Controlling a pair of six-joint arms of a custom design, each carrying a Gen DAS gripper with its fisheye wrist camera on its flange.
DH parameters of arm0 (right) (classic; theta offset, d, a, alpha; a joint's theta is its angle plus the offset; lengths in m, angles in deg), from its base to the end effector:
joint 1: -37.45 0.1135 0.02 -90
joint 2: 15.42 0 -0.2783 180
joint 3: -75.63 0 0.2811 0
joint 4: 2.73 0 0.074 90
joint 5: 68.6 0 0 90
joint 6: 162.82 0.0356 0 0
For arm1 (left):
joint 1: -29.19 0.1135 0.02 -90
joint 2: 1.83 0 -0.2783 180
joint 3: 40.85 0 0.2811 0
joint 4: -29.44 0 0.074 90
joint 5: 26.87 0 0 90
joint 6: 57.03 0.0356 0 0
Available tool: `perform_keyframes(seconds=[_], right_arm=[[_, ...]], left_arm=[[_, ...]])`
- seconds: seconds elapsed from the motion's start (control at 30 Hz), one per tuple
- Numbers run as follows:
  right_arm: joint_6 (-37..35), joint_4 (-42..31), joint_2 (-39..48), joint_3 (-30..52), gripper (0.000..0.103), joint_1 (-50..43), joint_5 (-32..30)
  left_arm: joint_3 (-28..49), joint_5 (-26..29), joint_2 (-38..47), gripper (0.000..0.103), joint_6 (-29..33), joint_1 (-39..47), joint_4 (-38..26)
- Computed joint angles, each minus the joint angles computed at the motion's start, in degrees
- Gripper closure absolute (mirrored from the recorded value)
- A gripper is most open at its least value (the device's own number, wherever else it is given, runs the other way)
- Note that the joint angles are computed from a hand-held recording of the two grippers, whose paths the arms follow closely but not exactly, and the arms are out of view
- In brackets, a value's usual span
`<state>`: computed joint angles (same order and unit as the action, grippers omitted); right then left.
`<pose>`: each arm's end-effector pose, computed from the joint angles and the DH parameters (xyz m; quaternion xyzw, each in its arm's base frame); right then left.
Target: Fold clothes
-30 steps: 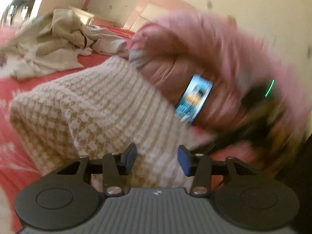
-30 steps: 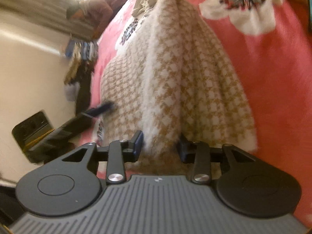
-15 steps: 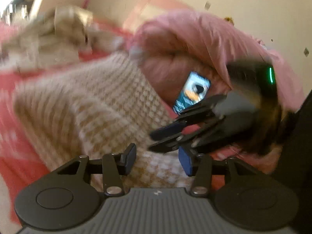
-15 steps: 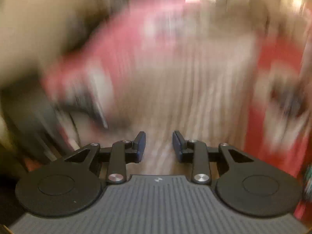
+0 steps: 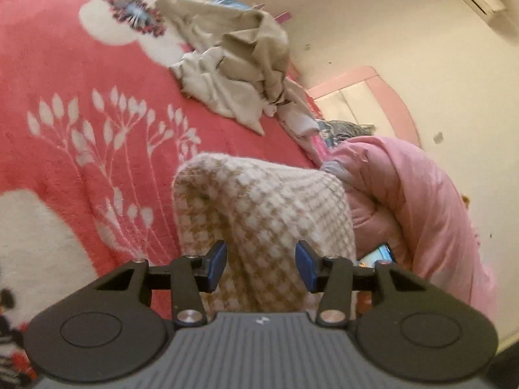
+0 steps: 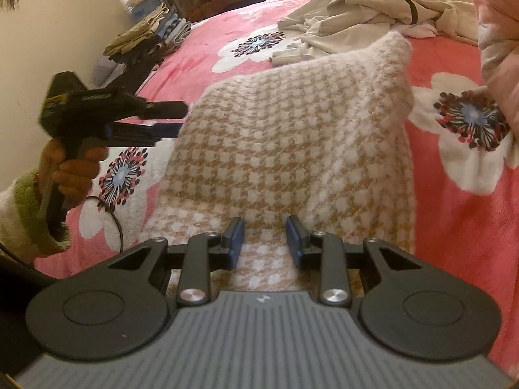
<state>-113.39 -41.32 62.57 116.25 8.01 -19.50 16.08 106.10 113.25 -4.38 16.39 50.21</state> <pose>0.1943 -0.0829 0.1172 -0.1327 0.9214 0.2184 0.2927 0.3513 -0.1047 0.0660 -0.0187 0.8496 -0.4722 0.2344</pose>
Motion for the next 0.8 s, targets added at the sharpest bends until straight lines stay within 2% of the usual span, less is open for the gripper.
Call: perform_keyframes(seconds=[0.07, 0.13, 0.37, 0.47, 0.53, 0.6, 0.63, 0.7, 0.8], right_arm=[[-0.2, -0.1, -0.2, 0.0, 0.075, 0.0, 0.2], [-0.7, -0.5, -0.2, 0.2, 0.075, -0.1, 0.3], [-3.9, -2.2, 1.6, 1.6, 0.075, -0.2, -0.1], [-4.8, -2.9, 1.8, 1.9, 0.075, -0.3, -0.1], [-5.3, -3.3, 2.0, 2.2, 0.075, -0.5, -0.2], [-5.9, -3.3, 2.4, 2.3, 0.075, -1.0, -0.6], [-6.2, -3.3, 2.8, 2.4, 0.075, -1.4, -0.9], [-6.2, -3.1, 3.1, 2.2, 0.075, -2.1, -1.6], [-6.1, -2.5, 3.1, 1.8, 0.075, -2.3, -2.1]], left_arm=[[2.2, 0.4, 1.9, 0.074, -0.5, -0.6, -0.3], [4.7, 0.5, 1.6, 0.083, 6.0, -0.7, -5.5], [13.6, 3.1, 4.6, 0.084, 30.2, 0.9, -23.5], [14.0, 3.7, 4.1, 0.084, 35.2, 2.2, -26.6], [13.0, 0.3, 2.4, 0.086, 38.5, 3.0, -29.6], [12.6, -6.6, 1.0, 0.099, 40.4, 3.5, -33.2], [11.8, -8.8, 0.0, 0.099, 40.7, 4.4, -34.2], [7.6, -5.6, -3.6, 0.099, 36.1, 6.8, -30.7], [-0.7, 0.0, -11.6, 0.094, 27.5, 6.0, -19.8]])
